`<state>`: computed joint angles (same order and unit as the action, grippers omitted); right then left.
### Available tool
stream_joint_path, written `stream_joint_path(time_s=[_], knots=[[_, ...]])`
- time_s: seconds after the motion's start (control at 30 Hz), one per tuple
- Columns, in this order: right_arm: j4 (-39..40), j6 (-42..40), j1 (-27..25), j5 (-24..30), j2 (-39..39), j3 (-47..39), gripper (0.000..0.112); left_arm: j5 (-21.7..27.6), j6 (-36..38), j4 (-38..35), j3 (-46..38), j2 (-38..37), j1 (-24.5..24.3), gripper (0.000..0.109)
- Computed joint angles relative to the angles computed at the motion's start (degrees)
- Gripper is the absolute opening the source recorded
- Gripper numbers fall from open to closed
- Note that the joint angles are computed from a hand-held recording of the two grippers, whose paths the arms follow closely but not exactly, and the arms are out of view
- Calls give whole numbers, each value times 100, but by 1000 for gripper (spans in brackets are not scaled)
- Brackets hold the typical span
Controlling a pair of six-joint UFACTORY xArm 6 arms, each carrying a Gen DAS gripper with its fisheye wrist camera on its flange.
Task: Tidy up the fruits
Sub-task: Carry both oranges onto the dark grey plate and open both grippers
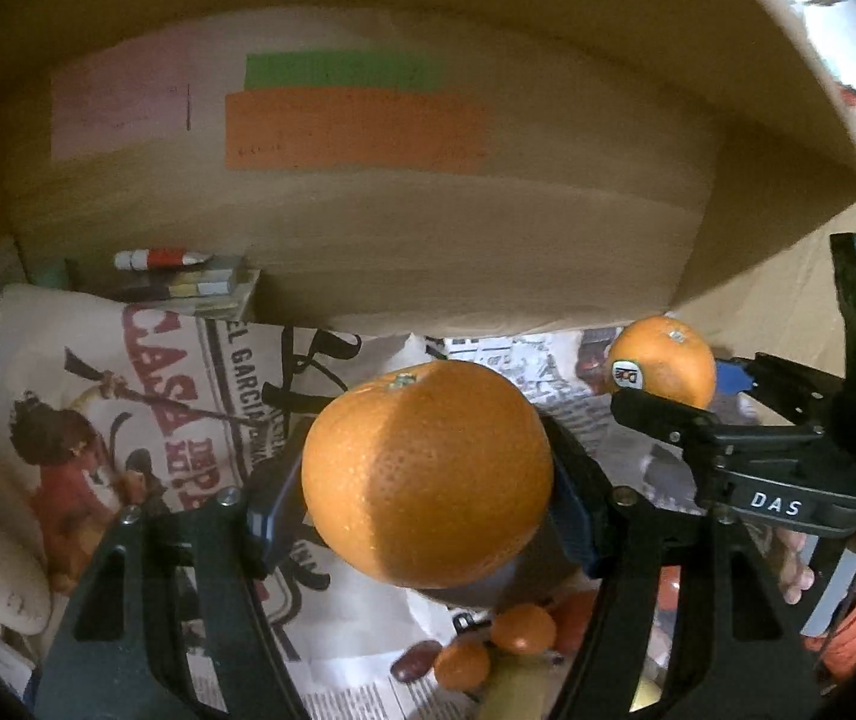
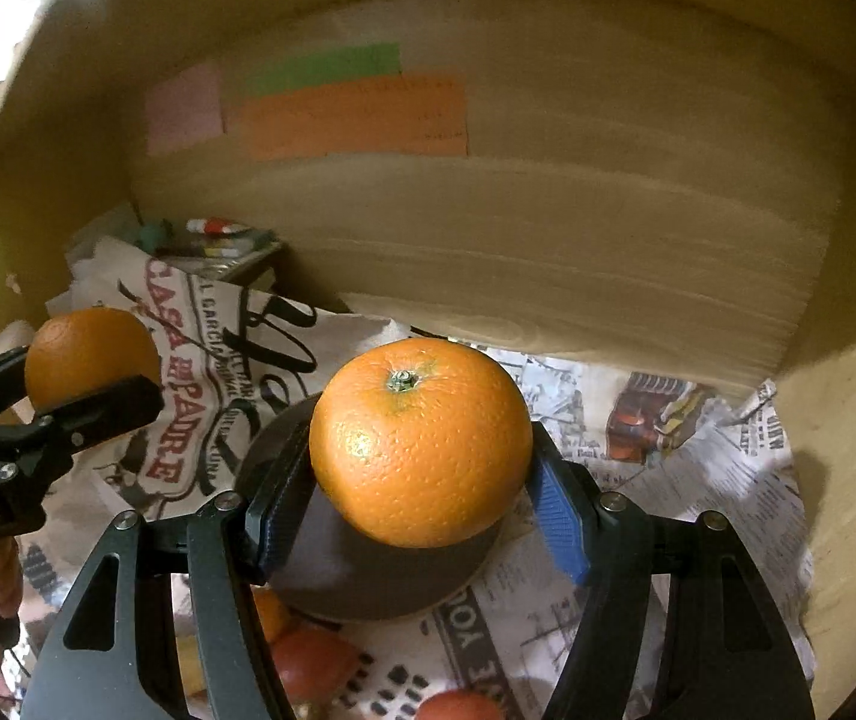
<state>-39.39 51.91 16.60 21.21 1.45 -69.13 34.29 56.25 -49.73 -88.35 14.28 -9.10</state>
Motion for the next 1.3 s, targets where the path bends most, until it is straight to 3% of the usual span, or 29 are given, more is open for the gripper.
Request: stream_joint_path(time_s=[0.13, 0.37, 0.63, 0.83, 1.0, 1.2, 1.3], knots=[[500, -510, -81, 46, 294, -238, 64, -8, -514, 597, -517, 518, -72, 69], [1898, -1830, -127, 240, 858, -661, 64, 601, -1275, 1449, -1494, 1391, -82, 69], [2667, -2766, -139, 883, 1466, -1334, 64, 1603, -1928, 2083, -2962, 2480, -85, 69], [3038, -3235, -209, 1244, 1813, -1758, 64, 1996, -2171, 2398, -3709, 2965, -174, 69], [3139, -3418, -212, 1453, 2081, -2074, 64, 2672, -2560, 2625, -4920, 3720, -200, 69], [3559, -3790, -230, 1625, 2251, -2256, 65, 2483, -2302, 2412, -4783, 3645, -229, 74], [3648, -3886, -205, 1767, 2304, -2373, 66, 1771, -1931, 2349, -3824, 3046, -315, 83]])
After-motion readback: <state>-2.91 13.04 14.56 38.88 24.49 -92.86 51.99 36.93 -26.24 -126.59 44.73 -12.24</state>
